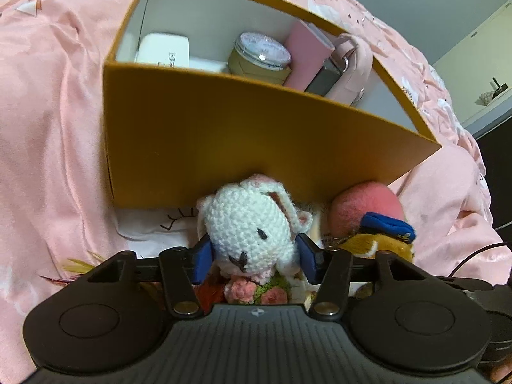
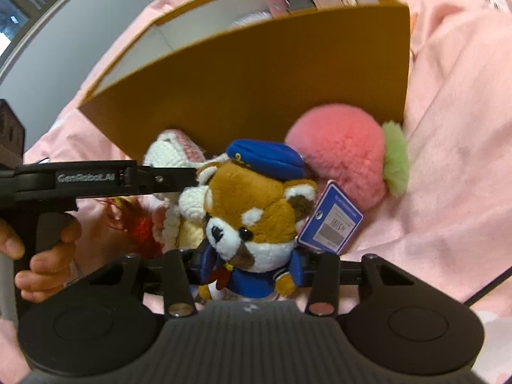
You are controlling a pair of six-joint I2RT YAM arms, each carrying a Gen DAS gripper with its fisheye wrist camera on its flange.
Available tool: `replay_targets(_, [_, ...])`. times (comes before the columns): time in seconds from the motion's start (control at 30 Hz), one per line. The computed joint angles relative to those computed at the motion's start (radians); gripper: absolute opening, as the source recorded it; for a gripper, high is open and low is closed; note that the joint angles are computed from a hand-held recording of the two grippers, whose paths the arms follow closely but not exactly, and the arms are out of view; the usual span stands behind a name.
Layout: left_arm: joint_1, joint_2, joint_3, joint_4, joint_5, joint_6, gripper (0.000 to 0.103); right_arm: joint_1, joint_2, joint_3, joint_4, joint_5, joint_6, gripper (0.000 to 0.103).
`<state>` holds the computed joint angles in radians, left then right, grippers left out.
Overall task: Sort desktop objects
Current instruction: 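Lift the bunny with the left gripper and the red panda with the right gripper over the box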
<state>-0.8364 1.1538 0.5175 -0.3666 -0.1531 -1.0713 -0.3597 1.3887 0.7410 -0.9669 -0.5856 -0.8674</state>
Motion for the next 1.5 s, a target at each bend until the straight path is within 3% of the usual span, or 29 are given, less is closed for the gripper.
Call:
replay_targets(0.2, [-0.065,-0.085,0.023,-0.102,-0.09,-0.019,0.06,-0.042,-0.071,0.01,-0.06,-0.044,-0.072,0.047])
replay_targets(0.67, [-0.248,-0.236,0.195,-0.377,-0.304,-0.017,0.06,-0.181,-0.058,0.231,-0.3,-0.219,-0.236,0.046])
replay_targets(0.8, [-0.252,-0.241,0.282,-0.404,-0.351,0.051,0.06,-0.169,-0.022,0.342,-0.364,-0.292,-0.243,0.046])
replay_targets(1.0, [-0.164,-0.173,0.409,-0.379,-0.38,0.239,0.06,-0.077,-0.039,0.423,-0.229,-0.35,-0.111,0.046])
replay_targets(1.2, [-0.022,-0.024,0.536,-0.307,-0.302,0.499,0.06,0.07,0.02,0.521,-0.035,-0.254,0.043,0.046])
replay_targets(1.3, [0.071,0.068,0.574,-0.27,-0.202,0.596,0.06,0.153,0.12,0.626,-0.044,-0.152,0.087,0.046])
replay_targets(1.5, [0.224,0.226,0.555,-0.179,0.007,0.666,0.06,0.299,0.315,0.777,-0.087,0.095,0.116,0.046])
